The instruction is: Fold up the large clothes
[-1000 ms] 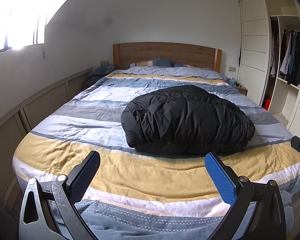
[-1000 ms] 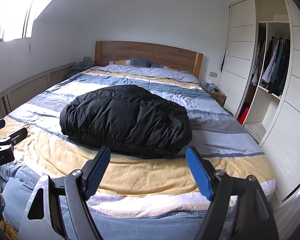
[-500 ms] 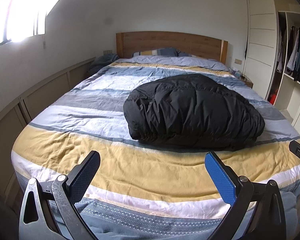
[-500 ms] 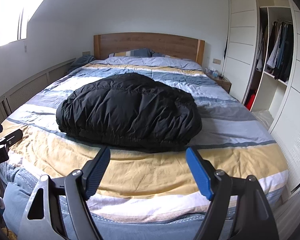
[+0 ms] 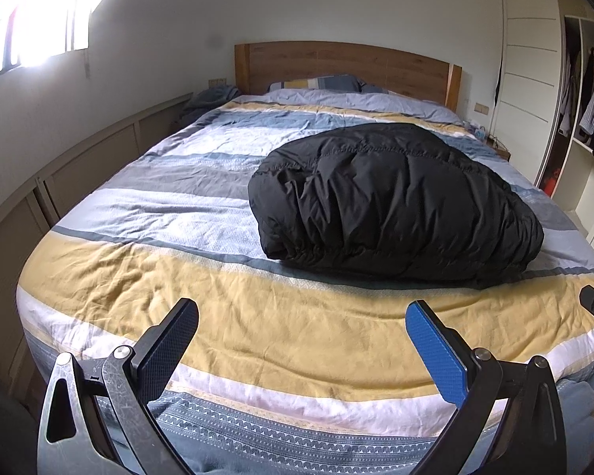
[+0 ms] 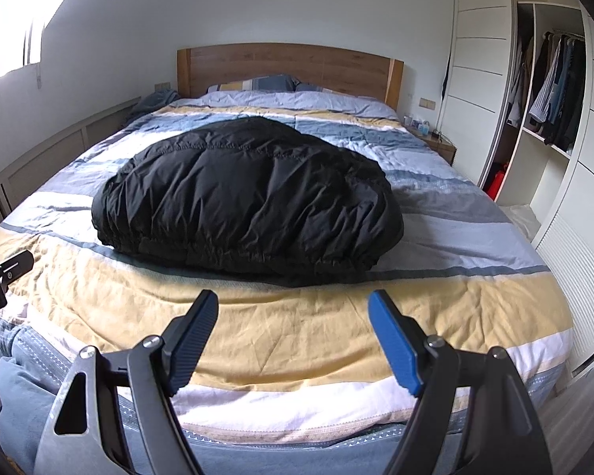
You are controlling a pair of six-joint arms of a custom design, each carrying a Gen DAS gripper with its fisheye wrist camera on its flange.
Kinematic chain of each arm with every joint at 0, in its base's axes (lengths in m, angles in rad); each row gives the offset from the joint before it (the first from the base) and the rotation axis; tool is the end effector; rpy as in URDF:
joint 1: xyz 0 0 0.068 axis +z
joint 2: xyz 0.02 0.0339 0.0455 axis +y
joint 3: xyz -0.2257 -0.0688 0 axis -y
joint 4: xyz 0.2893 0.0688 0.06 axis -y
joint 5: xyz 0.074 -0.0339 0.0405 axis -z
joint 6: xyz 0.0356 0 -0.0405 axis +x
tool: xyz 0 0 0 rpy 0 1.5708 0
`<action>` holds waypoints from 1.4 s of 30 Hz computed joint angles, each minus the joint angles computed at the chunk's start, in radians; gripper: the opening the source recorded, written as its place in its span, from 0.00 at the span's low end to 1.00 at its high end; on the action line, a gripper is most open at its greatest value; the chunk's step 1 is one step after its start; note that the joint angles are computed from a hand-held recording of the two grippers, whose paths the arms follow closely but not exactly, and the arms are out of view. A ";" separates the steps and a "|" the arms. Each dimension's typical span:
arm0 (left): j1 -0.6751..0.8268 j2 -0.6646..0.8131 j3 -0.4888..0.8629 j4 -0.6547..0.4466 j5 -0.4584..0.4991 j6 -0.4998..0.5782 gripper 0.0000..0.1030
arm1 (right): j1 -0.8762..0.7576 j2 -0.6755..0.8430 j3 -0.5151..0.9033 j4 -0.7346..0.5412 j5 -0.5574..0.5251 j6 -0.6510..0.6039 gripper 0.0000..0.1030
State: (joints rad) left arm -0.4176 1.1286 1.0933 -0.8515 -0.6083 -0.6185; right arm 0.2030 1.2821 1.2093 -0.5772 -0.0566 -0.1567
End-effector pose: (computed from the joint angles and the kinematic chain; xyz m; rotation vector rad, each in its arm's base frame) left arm 0.2641 -0.0949 0.2872 -0.4769 2.2187 0.2175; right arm 0.3285 0.0697 0.3024 -0.4279 2.1794 0.0883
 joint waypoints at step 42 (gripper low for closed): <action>0.044 0.007 -0.045 0.055 0.050 0.037 1.00 | -0.011 0.020 -0.008 0.015 0.041 0.008 0.75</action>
